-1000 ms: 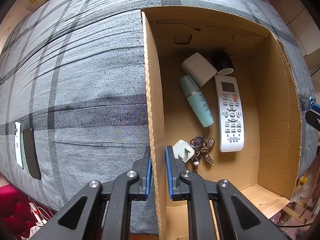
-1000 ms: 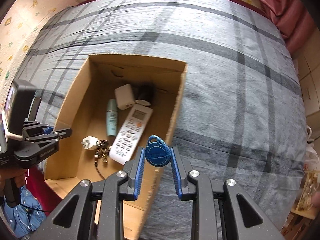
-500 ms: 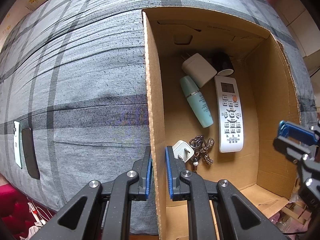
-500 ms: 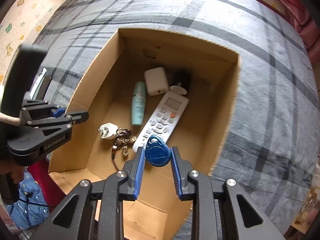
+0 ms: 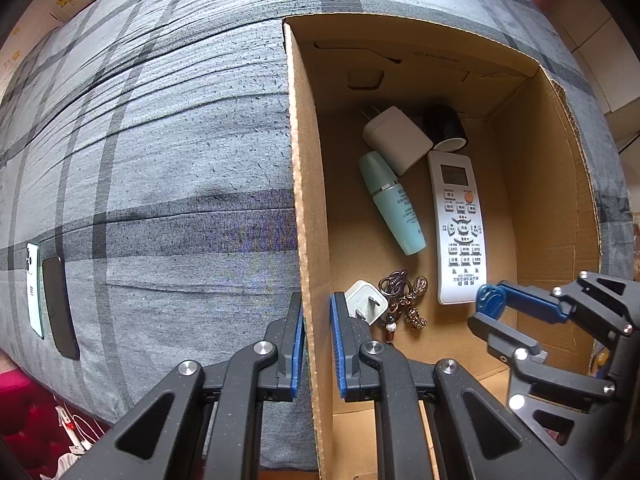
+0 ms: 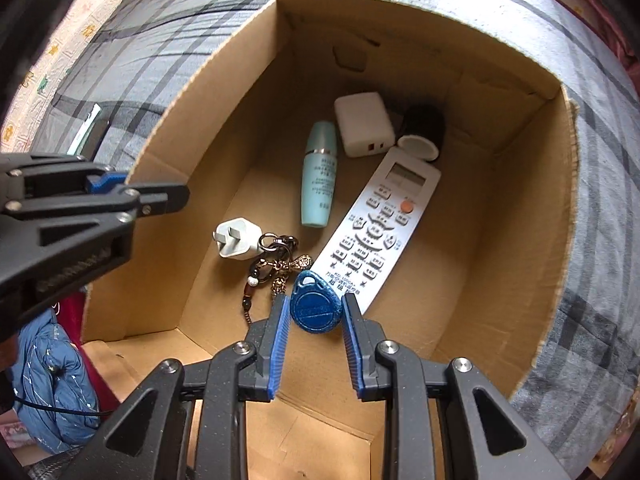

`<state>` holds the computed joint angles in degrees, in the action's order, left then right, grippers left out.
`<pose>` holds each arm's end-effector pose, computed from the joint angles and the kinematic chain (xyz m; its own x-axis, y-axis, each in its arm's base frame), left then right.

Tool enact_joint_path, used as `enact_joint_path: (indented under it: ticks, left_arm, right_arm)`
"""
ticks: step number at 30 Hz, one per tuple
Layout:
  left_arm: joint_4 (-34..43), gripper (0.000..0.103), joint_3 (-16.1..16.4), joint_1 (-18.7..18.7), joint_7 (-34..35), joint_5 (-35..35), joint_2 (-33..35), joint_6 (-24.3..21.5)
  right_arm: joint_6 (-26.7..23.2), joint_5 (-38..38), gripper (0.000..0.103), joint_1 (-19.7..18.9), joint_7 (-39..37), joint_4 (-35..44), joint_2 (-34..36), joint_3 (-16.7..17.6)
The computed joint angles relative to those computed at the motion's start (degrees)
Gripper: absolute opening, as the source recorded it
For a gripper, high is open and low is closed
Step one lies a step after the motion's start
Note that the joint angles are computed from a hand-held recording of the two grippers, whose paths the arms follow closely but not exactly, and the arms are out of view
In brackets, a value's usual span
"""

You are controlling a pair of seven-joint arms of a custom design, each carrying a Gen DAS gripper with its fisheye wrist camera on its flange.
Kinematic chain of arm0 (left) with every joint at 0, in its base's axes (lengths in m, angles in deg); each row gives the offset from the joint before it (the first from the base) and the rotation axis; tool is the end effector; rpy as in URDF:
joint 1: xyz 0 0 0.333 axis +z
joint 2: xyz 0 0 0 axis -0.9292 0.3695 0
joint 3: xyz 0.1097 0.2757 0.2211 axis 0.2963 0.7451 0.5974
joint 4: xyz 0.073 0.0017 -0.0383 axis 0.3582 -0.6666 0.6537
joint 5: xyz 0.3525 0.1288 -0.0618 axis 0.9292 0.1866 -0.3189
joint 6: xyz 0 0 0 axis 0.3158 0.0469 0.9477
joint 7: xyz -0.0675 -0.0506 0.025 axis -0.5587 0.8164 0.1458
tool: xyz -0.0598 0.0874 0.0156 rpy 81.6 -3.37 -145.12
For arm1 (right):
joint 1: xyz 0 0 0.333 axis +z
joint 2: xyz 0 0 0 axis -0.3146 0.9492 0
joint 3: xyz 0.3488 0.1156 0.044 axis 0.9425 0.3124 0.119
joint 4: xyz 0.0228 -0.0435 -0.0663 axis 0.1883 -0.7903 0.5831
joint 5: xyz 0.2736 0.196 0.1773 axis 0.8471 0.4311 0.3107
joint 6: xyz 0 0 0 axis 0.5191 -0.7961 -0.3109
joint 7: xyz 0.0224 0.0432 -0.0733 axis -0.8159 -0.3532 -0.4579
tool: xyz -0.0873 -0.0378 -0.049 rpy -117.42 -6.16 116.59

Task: Organize rigid objects
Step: 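Lower the fob into the box and open the right tool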

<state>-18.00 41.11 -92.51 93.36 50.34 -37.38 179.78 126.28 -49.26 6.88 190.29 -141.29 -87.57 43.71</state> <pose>0.5276 -0.3794 0.5124 -0.4849 -0.8745 -0.0044 -0.8725 0.4841 -0.0655 0.4355 0.2858 0.4919 0.0883 -0.9791 -0.1831 -0.9849 -0.0584 -0.1627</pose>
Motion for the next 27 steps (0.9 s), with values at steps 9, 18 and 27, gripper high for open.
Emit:
enact_joint_path:
  ticks: [9,18,27]
  left_arm:
    - [0.08,0.013,0.03,-0.01,0.0,-0.07,0.04,0.01]
    - [0.11,0.013,0.03,-0.02,-0.01,-0.05,0.06,0.01]
    - [0.19,0.013,0.05,-0.03,0.04,0.04,0.12,0.05]
  right_arm:
    - [1.08,1.78,0.027,-0.21,-0.76,-0.95,1.73,-0.03]
    - [1.89,1.92,0.029,-0.29,-0.73,-1.2,1.89,0.23]
    - [2.22,-0.5,0.043,-0.11,1.39,0.61,2.28,0.46]
